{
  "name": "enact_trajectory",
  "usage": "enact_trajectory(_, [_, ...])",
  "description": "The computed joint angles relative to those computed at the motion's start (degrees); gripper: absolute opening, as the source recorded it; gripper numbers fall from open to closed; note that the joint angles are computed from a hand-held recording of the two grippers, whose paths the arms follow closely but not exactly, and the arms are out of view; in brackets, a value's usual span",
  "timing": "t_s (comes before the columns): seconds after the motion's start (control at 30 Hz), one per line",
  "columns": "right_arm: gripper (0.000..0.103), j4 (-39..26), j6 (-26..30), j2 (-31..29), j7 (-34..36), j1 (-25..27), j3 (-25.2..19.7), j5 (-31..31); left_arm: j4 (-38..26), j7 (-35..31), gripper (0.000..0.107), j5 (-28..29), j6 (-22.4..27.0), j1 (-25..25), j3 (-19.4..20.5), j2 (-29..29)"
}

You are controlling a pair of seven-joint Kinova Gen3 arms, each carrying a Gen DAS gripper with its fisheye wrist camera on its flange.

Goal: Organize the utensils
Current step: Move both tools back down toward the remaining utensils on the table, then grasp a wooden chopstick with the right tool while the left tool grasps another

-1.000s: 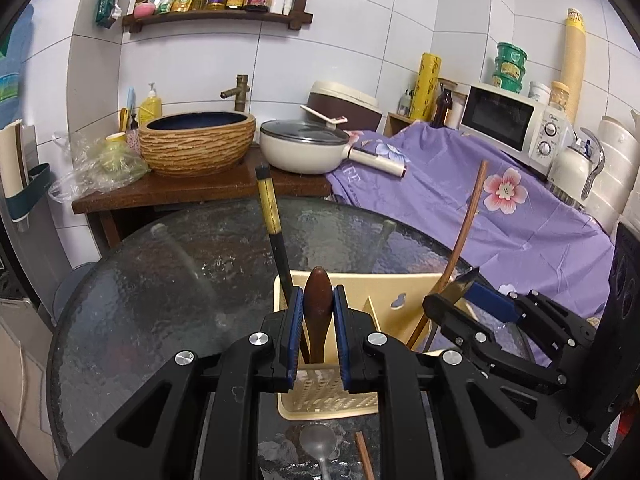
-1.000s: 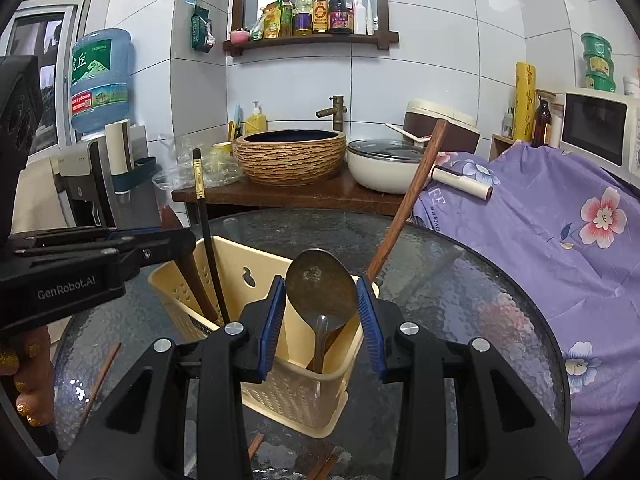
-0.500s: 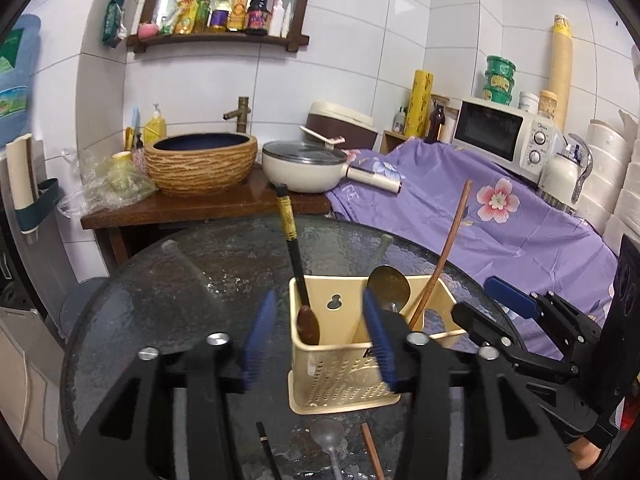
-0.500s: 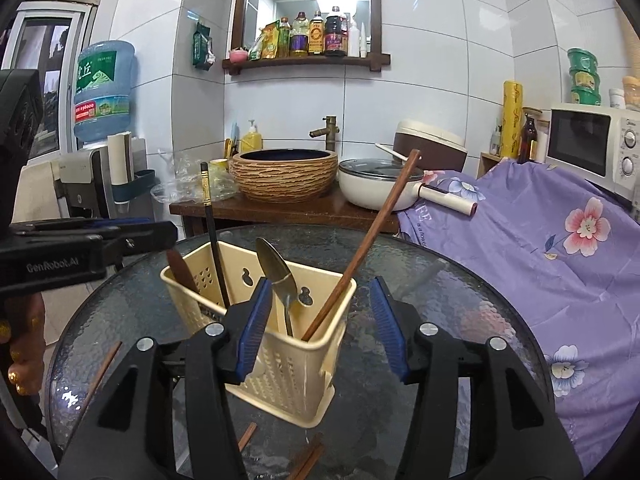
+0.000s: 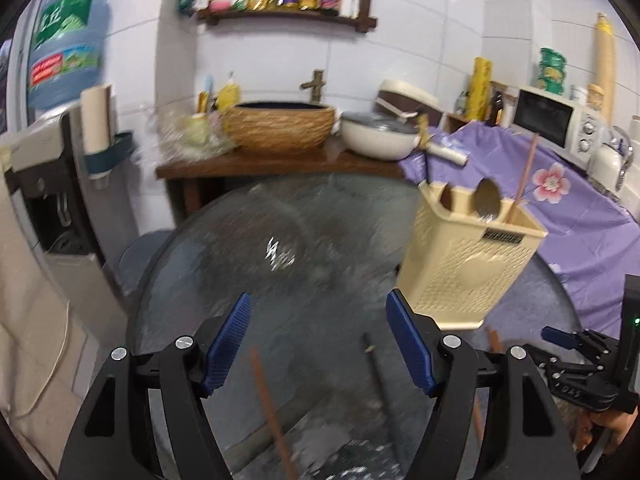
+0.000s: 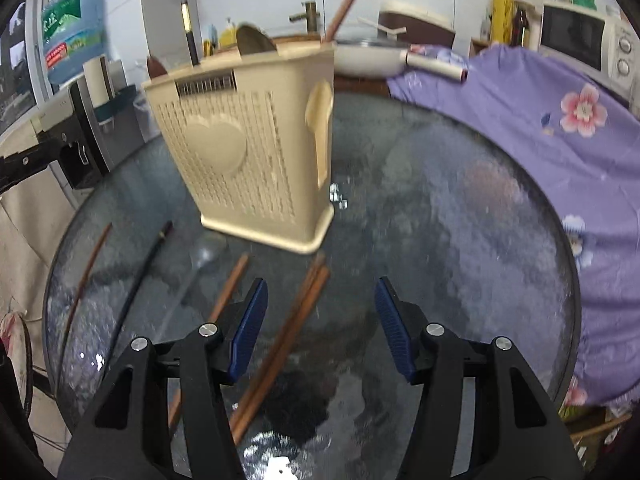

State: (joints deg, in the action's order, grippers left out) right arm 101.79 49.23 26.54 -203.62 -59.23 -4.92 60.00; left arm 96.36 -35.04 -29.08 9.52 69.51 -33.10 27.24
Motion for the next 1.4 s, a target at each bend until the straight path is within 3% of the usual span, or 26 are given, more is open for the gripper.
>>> enact_trajectory(0.23, [0.054, -1.9, -0.2, 1.8, 4.1, 0.6, -0.2, -5.3, 3.3, 0.6, 0.066, 1.3, 2.4, -6.9, 7.0, -0.4])
enact_trajectory(0.3, [0.048, -2.8, -0.2, 2.4, 5.5, 0.6, 0.0, -6.8, 3.8, 0.8, 0.066, 1.4, 2.1, -8.0, 8.4, -0.3])
enact_trajectory(0.67, [0.046, -4.2, 0.3, 3.2, 10.2, 0.1, 1.6, -11.5, 4.3, 0.2, 0.066, 2.0, 1.8, -9.0, 10.5, 0.2])
enact_trajectory(0.83, [0.044, -1.4, -2.3, 1.8, 7.7, 0.2, 2.3, -11.2, 4.4, -0.5, 0.066, 2.6, 1.7, -9.2, 10.7, 0.3])
enact_trajectory(1.1, [0.03, -4.0, -1.1, 2.6, 10.5, 1.8, 2.1, -13.7, 2.4, -0.3, 0.065, 2.2, 4.8, -10.0, 11.5, 1.7])
enact_trajectory(1.27, [0.017, -6.1, -1.5, 3.4, 13.9, 3.1, 2.5, -15.5, 0.3, -0.5, 0.058, 0.7, 7.7, -12.9, 15.4, 2.5])
enact_trajectory(1.4, [0.017, -7.7, -1.8, 4.1, 16.2, 3.6, 3.1, -16.8, -2.5, -1.3, 0.053, -0.4, 10.7, -15.5, 19.0, 3.7])
